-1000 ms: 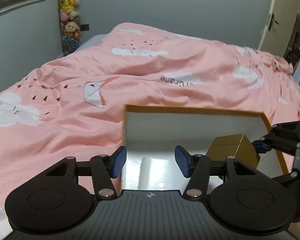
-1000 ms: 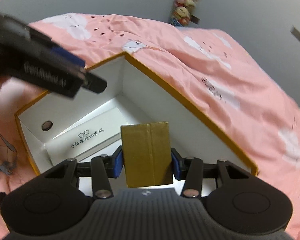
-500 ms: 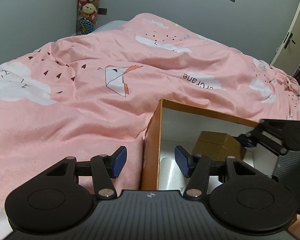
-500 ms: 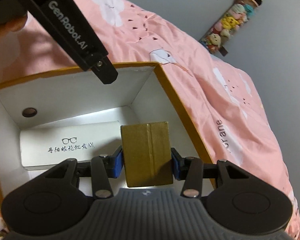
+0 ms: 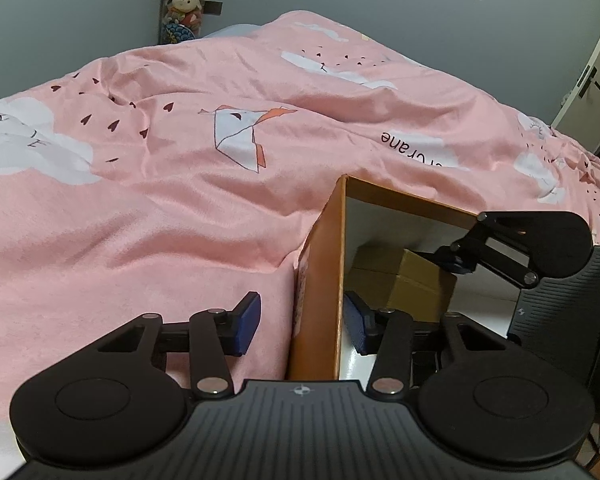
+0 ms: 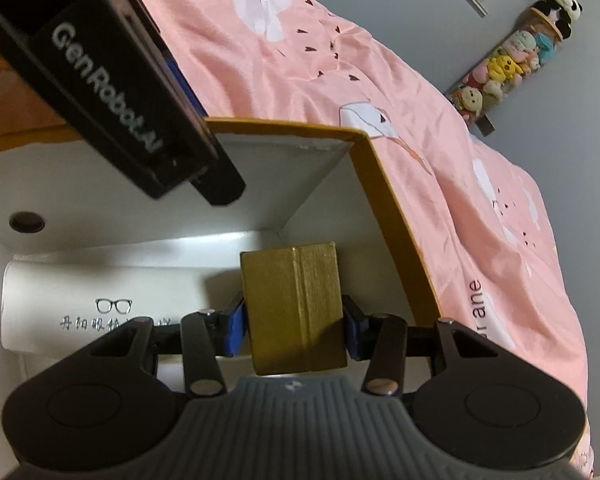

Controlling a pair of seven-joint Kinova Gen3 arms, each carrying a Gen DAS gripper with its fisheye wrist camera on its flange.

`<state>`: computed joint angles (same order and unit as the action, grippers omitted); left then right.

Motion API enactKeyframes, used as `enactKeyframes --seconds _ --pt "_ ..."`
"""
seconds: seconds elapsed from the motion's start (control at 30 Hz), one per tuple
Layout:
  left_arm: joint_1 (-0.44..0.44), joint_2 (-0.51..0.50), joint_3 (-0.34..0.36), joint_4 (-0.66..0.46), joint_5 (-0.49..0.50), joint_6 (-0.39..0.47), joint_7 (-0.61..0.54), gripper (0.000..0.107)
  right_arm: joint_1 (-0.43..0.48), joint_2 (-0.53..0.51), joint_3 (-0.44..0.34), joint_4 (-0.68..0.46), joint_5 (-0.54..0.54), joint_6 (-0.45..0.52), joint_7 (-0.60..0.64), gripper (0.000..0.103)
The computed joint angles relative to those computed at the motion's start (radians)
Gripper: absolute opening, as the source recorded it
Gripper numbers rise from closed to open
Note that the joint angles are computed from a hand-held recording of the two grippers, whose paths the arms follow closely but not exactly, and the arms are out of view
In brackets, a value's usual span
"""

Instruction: Organize objects

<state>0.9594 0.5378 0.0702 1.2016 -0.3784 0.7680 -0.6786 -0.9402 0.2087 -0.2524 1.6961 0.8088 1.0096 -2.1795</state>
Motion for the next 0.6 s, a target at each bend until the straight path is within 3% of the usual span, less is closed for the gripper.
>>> enactKeyframes --seconds 0.2,0.43,0.47,0.6 --pt "-0.001 0.002 0.001 0.004 0.004 -0.004 -0.005 0.054 -0.010 -0.004 0.000 0.010 0.023 0.004 -0.037 0.055" --pt "0.003 -0.014 -0.007 0.035 -0.008 -0.033 0.020 0.045 -0.027 -0.025 -0.012 0.017 0.031 0.069 -0.122 0.065" --pt "-0.003 -0.017 -0.003 0.042 -0.003 -0.043 0.019 0.044 -0.016 -0.025 -0.011 0.014 0.016 0.069 -0.126 0.063" --pt "-0.003 -0.022 -0.001 0.053 -0.006 -0.062 0.017 0.035 0.037 -0.042 -0.010 0.023 -0.085 0.032 -0.147 0.024"
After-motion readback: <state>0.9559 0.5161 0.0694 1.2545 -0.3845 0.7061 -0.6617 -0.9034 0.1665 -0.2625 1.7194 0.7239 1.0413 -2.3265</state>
